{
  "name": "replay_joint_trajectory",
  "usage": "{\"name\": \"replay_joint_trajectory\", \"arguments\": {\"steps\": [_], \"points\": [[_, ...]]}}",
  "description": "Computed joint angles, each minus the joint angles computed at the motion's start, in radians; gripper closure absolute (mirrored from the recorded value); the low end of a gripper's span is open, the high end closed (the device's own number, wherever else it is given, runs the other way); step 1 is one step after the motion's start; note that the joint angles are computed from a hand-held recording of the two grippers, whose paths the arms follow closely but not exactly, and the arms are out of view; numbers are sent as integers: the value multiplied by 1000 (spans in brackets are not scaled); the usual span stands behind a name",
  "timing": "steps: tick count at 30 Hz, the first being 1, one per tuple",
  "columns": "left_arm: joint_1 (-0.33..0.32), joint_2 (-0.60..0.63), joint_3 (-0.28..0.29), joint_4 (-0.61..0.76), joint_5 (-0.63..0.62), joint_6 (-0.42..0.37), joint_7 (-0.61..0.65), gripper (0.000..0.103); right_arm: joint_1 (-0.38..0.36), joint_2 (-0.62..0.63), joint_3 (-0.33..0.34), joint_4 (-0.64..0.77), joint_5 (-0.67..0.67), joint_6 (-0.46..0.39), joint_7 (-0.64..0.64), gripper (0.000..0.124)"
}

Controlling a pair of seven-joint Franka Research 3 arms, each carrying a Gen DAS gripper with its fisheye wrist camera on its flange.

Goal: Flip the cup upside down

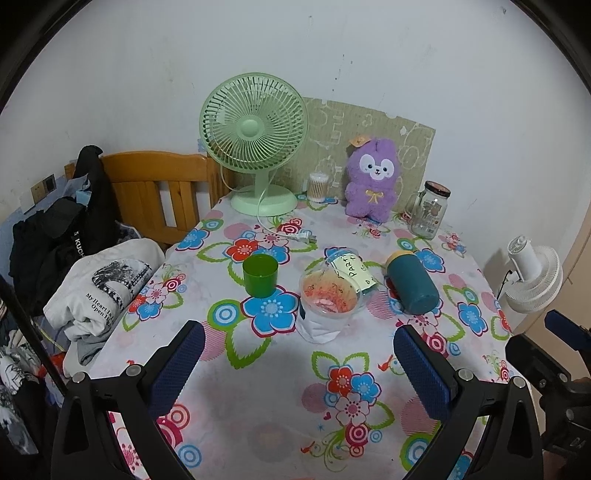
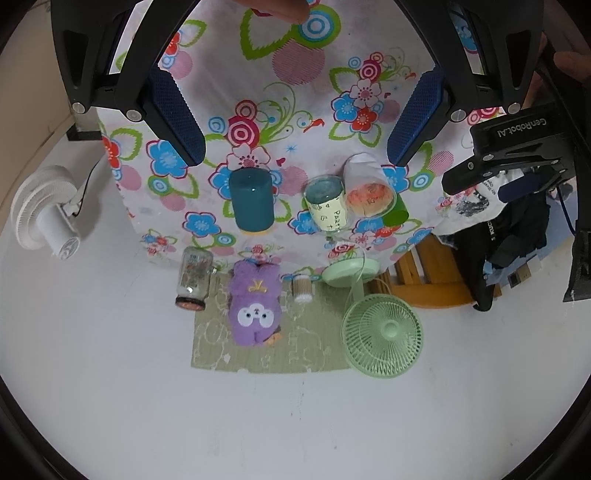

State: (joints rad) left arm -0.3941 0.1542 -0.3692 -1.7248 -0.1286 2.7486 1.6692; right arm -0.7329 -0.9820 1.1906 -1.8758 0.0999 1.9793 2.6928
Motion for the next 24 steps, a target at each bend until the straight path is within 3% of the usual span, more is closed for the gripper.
{"name": "replay_joint_trajectory", "arguments": {"steps": [10,24], "points": [[-48,177,24,229,172,-85,-101,0,-27,150,9,-64,-48,90,-30,24],[-162,546,55,801,233,-397,-80,0,-97,439,69,-88,-223,229,-9,24]]}}
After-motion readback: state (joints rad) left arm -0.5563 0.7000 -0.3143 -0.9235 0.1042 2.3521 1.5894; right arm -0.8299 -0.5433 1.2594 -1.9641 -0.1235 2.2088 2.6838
